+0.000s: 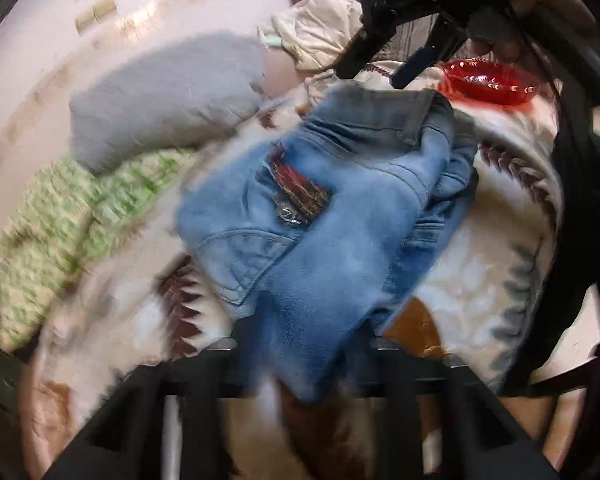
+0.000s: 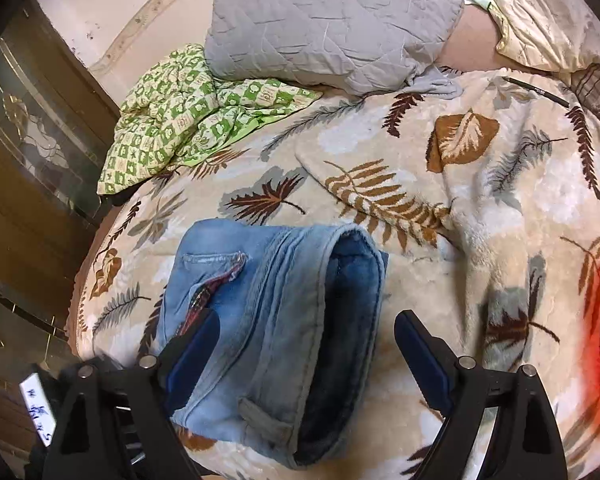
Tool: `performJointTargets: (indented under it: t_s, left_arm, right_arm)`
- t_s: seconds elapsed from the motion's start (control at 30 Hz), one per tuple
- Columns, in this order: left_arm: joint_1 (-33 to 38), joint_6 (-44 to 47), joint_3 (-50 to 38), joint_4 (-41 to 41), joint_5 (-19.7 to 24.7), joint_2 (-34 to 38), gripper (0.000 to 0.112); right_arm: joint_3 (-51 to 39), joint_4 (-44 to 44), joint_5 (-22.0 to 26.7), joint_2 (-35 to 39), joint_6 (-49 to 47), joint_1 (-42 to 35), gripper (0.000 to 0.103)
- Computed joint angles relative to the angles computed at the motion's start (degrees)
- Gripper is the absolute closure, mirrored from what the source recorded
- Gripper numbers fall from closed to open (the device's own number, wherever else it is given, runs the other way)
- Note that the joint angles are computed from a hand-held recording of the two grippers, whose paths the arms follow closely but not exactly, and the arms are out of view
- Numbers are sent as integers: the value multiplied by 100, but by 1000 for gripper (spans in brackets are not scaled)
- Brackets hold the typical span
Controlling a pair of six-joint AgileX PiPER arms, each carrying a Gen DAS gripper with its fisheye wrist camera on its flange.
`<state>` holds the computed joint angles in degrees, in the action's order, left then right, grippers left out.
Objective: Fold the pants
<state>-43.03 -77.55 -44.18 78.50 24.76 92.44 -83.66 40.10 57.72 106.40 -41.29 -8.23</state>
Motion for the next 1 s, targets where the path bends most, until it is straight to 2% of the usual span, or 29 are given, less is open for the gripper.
performJointTargets:
  t_s: [0.13, 0.33, 0.37, 0.4, 0.43, 0.47, 0.57, 0.7, 0.77, 0.9, 0.93, 0.97, 1.0]
  left_arm:
    - [-47, -673, 195, 580, 12, -63, 86]
    - [-135, -778, 176, 583, 138, -16, 86]
    - [-115, -783, 174, 590, 116, -12, 86]
    - [-108, -788, 177, 580, 101, -12, 86]
    - [-102, -767, 189, 555, 87, -26, 86]
    - [-101, -725, 180, 521, 87, -23, 86]
    - [-72, -600, 167, 449, 53, -23, 86]
    - [66, -690, 216, 503, -201, -61, 89]
    - [58, -758, 205, 553, -201, -8, 90]
    - [80, -556, 154, 322, -205, 19, 89]
    - [73, -458, 140, 202, -197, -3, 89]
    - [79, -326, 146, 32, -220, -79, 86]
    - [130, -164, 186, -184, -359, -212, 75]
  right_arm:
    - [-699, -360, 247, 445, 533, 180, 12]
    - [-2290, -593, 1063, 1630, 1433, 404, 14]
    - [-2486, -541, 1163, 1800, 1454, 432, 29]
    - [-2546, -526, 1149, 1869, 1404, 463, 50]
    - [-2630, -614, 1153, 1954, 1395, 530, 90]
    - [-2647, -617, 1161, 2004, 1385, 561, 94]
    - [-2237, -708, 779, 1764, 1006, 658, 96]
    - [-2153, -905, 567, 1711, 709, 525, 97]
    - [-2347, -792, 785, 1935, 831, 388, 97]
    - [-2116, -782, 613, 1780, 635, 451, 95]
    - [-2105, -732, 646, 1751, 626, 438, 92]
    - [-2095, -702, 682, 1720, 642, 411, 82]
    - [-2089, -696, 754, 1683, 702, 365, 73]
